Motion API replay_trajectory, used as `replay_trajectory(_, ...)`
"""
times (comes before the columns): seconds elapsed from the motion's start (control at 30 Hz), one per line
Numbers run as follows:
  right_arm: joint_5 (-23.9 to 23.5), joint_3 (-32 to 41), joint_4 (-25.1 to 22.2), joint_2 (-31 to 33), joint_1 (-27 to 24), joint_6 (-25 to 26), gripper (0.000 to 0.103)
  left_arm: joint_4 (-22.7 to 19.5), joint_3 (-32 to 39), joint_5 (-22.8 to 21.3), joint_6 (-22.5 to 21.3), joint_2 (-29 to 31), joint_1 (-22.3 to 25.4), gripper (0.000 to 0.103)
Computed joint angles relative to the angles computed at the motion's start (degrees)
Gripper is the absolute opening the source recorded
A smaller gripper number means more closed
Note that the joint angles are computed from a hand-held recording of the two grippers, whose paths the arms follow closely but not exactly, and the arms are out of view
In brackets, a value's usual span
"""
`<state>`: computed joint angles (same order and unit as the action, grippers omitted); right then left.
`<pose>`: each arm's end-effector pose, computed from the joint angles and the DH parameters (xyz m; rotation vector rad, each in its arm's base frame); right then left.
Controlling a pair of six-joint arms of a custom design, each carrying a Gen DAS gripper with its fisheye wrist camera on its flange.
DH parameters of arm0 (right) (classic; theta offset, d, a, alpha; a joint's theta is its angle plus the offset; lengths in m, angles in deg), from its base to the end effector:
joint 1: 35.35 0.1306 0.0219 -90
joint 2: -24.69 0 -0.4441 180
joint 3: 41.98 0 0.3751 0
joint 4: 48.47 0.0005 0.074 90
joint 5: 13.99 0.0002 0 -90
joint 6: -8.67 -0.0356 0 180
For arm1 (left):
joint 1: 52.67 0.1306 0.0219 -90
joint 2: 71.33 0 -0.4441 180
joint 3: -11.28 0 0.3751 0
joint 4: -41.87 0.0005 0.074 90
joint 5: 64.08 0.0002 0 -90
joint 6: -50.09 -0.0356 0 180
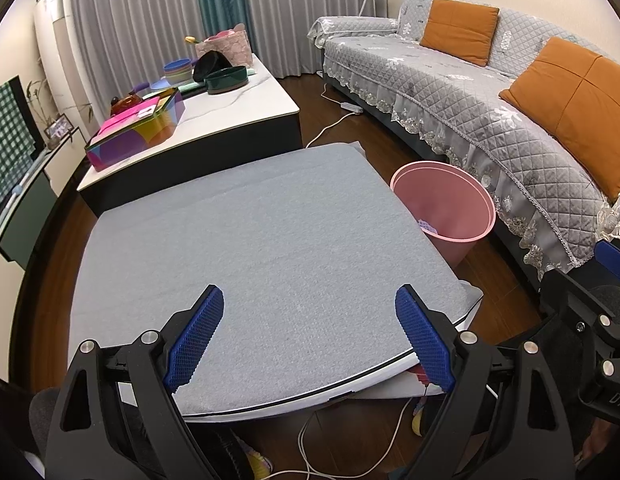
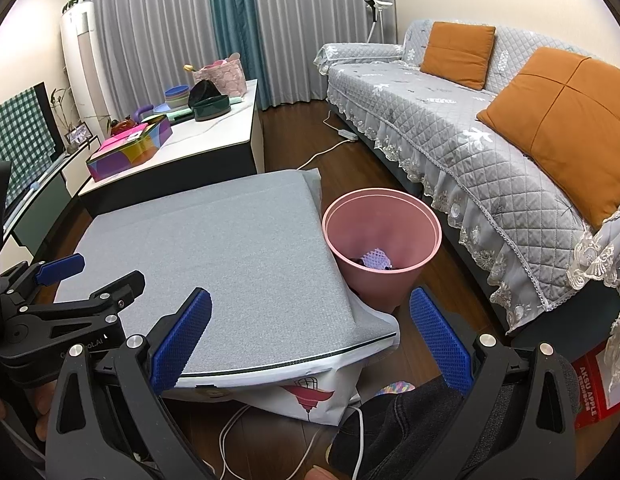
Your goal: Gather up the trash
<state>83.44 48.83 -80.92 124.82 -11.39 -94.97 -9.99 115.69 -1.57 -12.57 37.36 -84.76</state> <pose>0.5061 0.2193 0.4341 -0.1402 2.2955 0.1903 0.5142 -0.3036 0.4355 -0.0790 2.4028 0.1476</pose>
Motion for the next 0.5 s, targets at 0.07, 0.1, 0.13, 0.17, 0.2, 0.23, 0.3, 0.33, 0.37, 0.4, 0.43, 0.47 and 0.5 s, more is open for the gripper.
replay_trajectory(0.07, -0.06, -0.02, 0.03, 0.0, -0.01, 0.05, 0.098, 0.51, -0.52, -0.09, 0.01, -0.41, -0.06, 0.085)
replay_trajectory(0.1, 0.03, 0.01, -0.04, 0.01, 0.01, 0.09, 0.098, 0.92, -0.75, -0.68, -0.21, -0.55, -0.18, 0.085)
replay_trajectory(0.13, 0.02, 0.07, -0.07, 0.04, 0.01, 0.09, 0.098, 1.5, -1.17, -1.7, -0.55, -0.84, -0.38, 0.085)
replay_trajectory(0.17, -0.07, 0.06, -0.05, 0.03, -0.01, 0.03, 0.098, 1.9, -1.39, -2.43, -0.77, -1.0, -0.54, 0.085)
replay_trajectory(0.2, -0.05, 0.01, 0.0, 0.01, 0.02, -0.01, 0.098, 2.1, -1.42, -2.97, -0.84, -1.04, -0.67, 0.085)
replay_trajectory(0.23, 0.02, -0.04, 0.06, -0.01, 0.05, -0.01, 0.098, 2.31, -1.46, -3.49, -0.81, -1.1, -0.81, 0.085)
replay_trajectory(0.3, -0.03, 0.03, 0.06, 0.02, 0.04, 0.0, 0.098, 2.22, -1.38, -3.63, -0.69, -1.12, -0.82, 0.085)
replay_trajectory(0.33, 0.02, 0.0, 0.07, 0.01, 0.07, 0.0, 0.098, 2.09, -1.22, -3.54, -0.52, -1.03, -0.83, 0.085)
replay_trajectory(0.37, 0.06, -0.03, 0.06, -0.01, 0.07, 0.01, 0.098, 1.77, -0.89, -3.41, -0.35, -0.86, -0.83, 0.085)
replay_trajectory(0.4, 0.06, -0.03, 0.06, -0.01, 0.07, 0.01, 0.098, 1.36, -0.67, -3.33, -0.13, -0.78, -0.83, 0.085)
replay_trajectory(0.43, 0.06, -0.03, 0.06, -0.01, 0.07, 0.01, 0.098, 0.92, -0.58, -2.81, 0.19, -0.78, -0.68, 0.085)
replay_trajectory(0.47, 0.02, 0.02, 0.11, 0.01, 0.07, 0.02, 0.098, 0.76, -0.36, -2.55, 0.33, -0.68, -0.6, 0.085)
replay_trajectory(0.5, -0.02, 0.01, 0.17, 0.02, 0.07, 0.07, 0.098, 0.76, -0.51, -2.38, 0.64, -0.81, -0.52, 0.085)
